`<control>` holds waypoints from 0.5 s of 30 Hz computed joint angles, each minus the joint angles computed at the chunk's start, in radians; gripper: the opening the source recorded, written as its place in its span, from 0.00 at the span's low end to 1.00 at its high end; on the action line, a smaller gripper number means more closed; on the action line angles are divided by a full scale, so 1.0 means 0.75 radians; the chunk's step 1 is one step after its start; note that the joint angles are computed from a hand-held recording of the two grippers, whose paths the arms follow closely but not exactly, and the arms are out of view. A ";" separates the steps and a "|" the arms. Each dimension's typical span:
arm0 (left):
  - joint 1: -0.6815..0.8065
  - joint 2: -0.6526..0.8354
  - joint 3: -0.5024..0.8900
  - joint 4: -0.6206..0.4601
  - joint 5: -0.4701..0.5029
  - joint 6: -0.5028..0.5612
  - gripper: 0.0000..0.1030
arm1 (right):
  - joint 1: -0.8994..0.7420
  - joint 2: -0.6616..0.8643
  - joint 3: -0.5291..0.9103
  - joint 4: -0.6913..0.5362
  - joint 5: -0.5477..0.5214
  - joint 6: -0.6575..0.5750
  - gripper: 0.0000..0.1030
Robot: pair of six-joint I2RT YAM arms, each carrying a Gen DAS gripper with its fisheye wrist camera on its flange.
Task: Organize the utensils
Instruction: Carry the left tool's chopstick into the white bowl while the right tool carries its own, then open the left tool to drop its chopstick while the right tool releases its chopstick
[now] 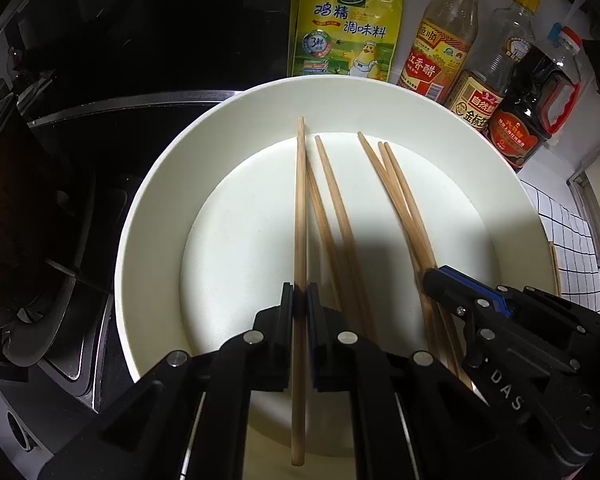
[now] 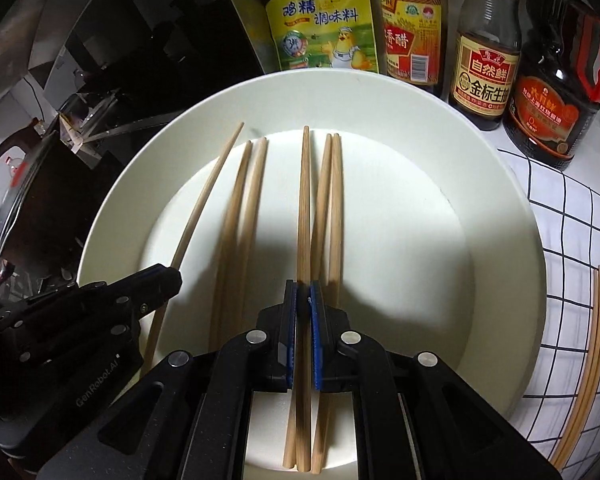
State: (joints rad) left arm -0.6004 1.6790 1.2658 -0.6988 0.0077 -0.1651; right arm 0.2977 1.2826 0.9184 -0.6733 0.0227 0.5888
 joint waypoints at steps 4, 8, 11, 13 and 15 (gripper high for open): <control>0.017 0.004 0.005 -0.003 0.019 0.003 0.07 | 0.004 -0.012 -0.006 -0.006 0.008 0.013 0.06; 0.033 0.009 0.021 -0.024 0.023 -0.012 0.08 | 0.008 -0.027 -0.007 -0.014 0.034 0.023 0.13; 0.052 -0.006 0.022 -0.027 0.020 -0.036 0.22 | 0.003 -0.063 -0.017 -0.012 0.035 0.031 0.22; 0.054 -0.018 0.023 -0.026 -0.006 -0.045 0.36 | 0.007 -0.084 -0.017 -0.022 0.050 0.031 0.22; 0.062 -0.047 0.009 -0.020 -0.020 -0.061 0.51 | 0.013 -0.102 -0.016 -0.033 0.066 0.031 0.25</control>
State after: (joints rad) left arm -0.5542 1.6436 1.2727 -0.7134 -0.0073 -0.2108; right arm 0.3075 1.2059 0.9066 -0.6983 0.0718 0.6119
